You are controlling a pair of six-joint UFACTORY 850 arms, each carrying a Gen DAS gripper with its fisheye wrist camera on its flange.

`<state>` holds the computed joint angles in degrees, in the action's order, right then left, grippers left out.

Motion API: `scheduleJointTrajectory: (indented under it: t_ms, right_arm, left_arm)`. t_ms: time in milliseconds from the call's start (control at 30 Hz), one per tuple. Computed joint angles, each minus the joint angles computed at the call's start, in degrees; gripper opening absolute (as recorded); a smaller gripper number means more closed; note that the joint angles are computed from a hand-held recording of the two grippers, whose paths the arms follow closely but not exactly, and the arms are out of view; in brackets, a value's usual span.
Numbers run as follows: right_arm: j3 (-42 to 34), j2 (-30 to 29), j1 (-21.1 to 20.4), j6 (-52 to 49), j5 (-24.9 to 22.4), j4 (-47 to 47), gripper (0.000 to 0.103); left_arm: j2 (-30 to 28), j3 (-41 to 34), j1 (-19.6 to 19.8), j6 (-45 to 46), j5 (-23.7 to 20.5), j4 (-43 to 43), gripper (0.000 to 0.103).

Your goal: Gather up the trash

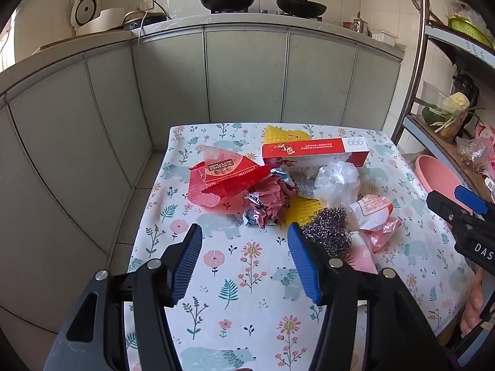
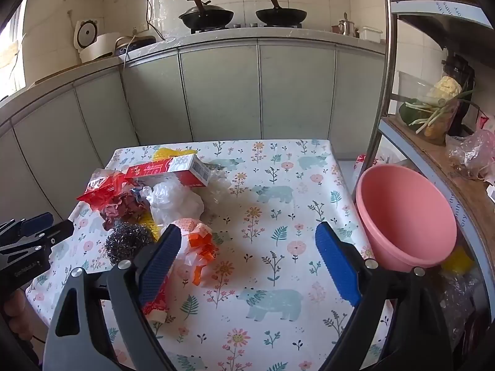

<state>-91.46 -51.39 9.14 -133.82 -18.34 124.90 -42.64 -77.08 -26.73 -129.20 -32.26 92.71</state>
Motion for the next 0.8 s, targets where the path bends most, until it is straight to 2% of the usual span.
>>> scheduleJointTrajectory:
  t_ms: [800]
  right_arm:
    - [0.8,0.5,0.1,-2.5,-0.2,2.2,0.089]
  left_arm:
    - [0.0,0.2,0.0,-1.0,-0.2,0.9,0.057]
